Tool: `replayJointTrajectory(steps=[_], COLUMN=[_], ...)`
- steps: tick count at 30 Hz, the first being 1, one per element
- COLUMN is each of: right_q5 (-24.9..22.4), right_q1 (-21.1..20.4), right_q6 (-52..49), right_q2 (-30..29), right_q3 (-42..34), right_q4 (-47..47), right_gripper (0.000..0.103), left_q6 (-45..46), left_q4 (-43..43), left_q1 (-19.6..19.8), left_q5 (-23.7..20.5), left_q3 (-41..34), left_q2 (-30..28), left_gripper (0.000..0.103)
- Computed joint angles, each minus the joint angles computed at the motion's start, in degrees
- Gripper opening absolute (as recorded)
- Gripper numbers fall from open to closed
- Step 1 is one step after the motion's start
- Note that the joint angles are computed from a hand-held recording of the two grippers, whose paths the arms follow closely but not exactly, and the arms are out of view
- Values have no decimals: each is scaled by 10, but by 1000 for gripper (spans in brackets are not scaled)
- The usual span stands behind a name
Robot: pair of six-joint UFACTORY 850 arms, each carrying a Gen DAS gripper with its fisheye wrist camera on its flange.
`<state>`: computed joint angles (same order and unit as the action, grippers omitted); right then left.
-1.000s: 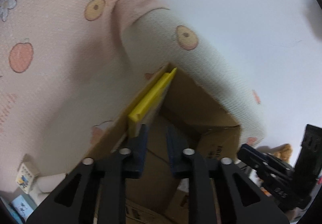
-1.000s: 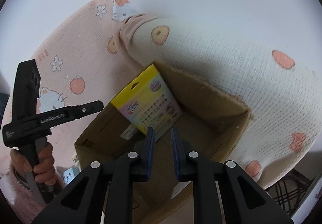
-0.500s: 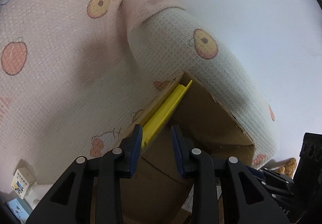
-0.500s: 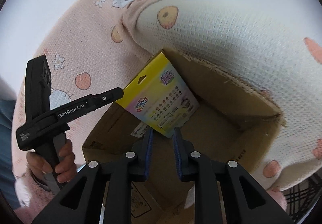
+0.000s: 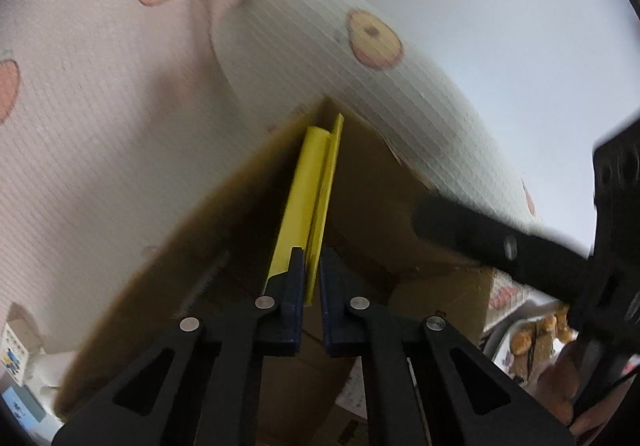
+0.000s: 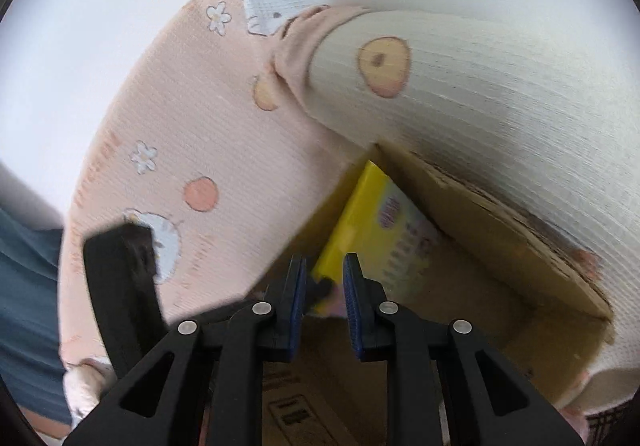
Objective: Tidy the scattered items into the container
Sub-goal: 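Lower the crayon box into the cardboard box with the right gripper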
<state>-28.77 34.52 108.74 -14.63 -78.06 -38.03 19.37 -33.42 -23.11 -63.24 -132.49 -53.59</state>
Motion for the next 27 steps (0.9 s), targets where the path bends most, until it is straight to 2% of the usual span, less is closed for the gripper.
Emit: replayJointTrajectory(steps=[6, 9, 11, 13, 14, 16, 17, 18, 20, 22, 24, 27], right_q5=[46, 34, 5, 17, -6, -89, -101, -88, -47, -41, -43, -52], right_q1=[-33, -39, -38, -36, -35, -27, -25, -25, -18, -10, -13, -22], right_q6=[-114, -142, -137, -109, -122, -137, -142, -135, -76, -44, -70, -146], right_q2=[-18, -21, -23, -13, -15, -29, -30, -21, 4, 15, 11, -13], right_q3=[-12, -7, -3, 14, 13, -4, -3, 10, 37, 34, 9, -34], right_q4=[111, 149, 158, 142, 163, 171, 182, 194, 157, 106, 94, 134], right_gripper=[16, 16, 17, 17, 17, 17, 17, 17, 17, 17, 17, 17], left_q6=[28, 31, 23, 18, 19, 8, -2, -12, -22, -28, -21, -16], left_q4=[-21, -21, -12, -20, -25, -23, -24, -25, -28, -23, -33, -44], left_q1=[-8, -8, -7, -4, -1, 1, 4, 6, 3, 0, -3, -7], left_q5=[4, 4, 4, -8, -10, -10, -17, -22, -36, -50, -50, -50], left_q3=[27, 32, 36, 39, 44, 48, 44, 39, 8, -6, 1, 3], left_q2=[15, 18, 23, 27, 32, 38, 36, 33, 14, 4, 5, 4], left_gripper=[6, 6, 7, 7, 7, 7, 7, 7, 7, 7, 7, 9])
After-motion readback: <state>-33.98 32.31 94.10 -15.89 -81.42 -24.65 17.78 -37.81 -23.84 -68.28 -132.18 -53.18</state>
